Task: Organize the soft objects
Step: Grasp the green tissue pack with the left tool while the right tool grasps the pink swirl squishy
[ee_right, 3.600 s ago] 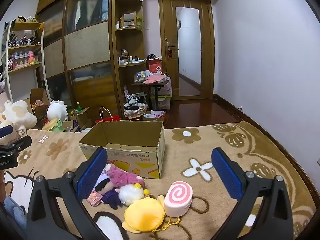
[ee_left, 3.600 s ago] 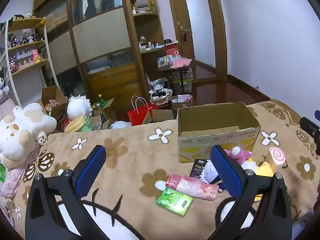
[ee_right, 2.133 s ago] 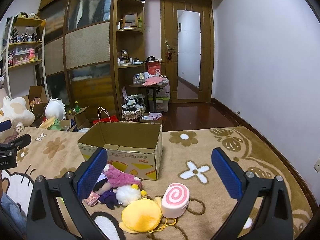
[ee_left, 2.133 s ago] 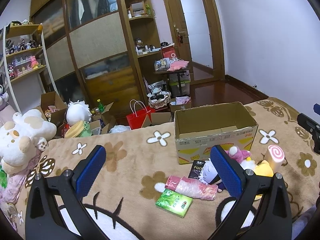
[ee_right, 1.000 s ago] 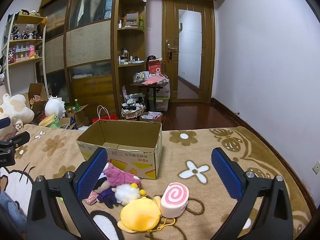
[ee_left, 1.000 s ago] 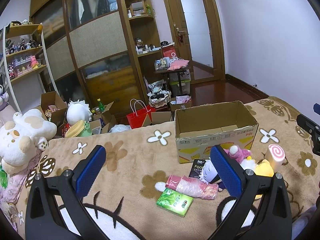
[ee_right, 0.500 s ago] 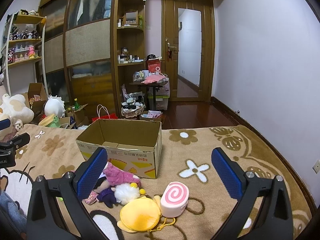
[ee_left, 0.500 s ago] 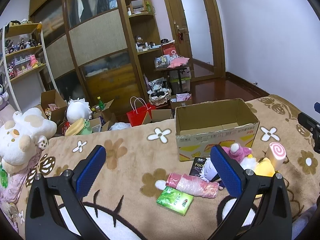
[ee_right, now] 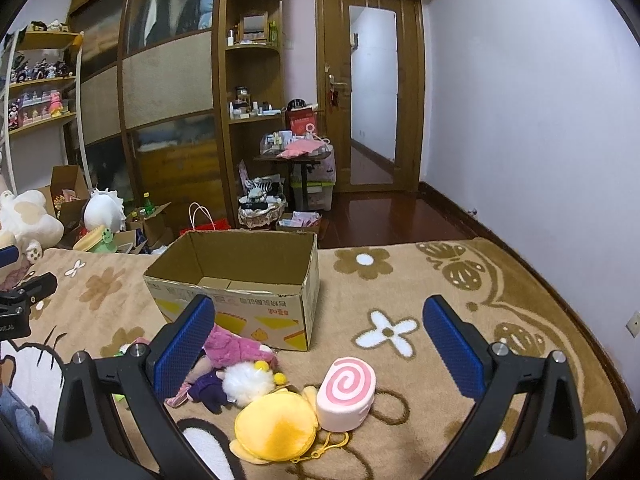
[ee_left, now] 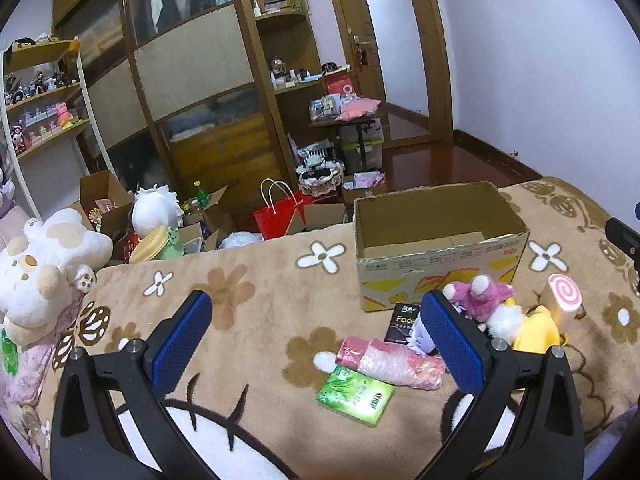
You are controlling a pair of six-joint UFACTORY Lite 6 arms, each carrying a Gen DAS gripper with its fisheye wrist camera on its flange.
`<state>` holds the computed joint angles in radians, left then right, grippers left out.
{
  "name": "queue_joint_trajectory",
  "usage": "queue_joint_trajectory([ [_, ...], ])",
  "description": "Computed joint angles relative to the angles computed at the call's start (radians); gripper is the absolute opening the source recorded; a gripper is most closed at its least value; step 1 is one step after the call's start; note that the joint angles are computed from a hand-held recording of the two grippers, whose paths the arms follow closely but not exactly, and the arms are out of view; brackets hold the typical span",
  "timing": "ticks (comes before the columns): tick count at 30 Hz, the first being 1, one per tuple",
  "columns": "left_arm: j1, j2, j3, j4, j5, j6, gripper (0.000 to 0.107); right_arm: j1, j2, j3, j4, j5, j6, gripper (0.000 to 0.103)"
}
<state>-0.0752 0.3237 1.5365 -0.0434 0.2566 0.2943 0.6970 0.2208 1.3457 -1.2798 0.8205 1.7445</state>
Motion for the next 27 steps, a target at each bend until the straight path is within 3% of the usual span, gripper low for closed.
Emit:
queue_joint_trajectory([
  [3,0.008,0.068,0.074,-0.073,0.058,0.071,0.103,-0.019,0.01,0.003,0.03,-0.025,-0.013,0.103],
  [9,0.012,0.192,0.182,-0.013,0.12,0.007,0.103,-0.061,0.044,0.031,0.101,-0.061,-0.058,0.103],
  [20,0.042,0.444,0.438,-0.073,0.297,0.021,0.103,-0.16,0.142,0.074,0.201,-0.153,-0.14,0.103],
  [27,0.029,0.594,0.581,-0.018,0.351,-0.014,0.103,-0.234,0.214,0.087,0.278,-0.242,-0.192,0.103],
])
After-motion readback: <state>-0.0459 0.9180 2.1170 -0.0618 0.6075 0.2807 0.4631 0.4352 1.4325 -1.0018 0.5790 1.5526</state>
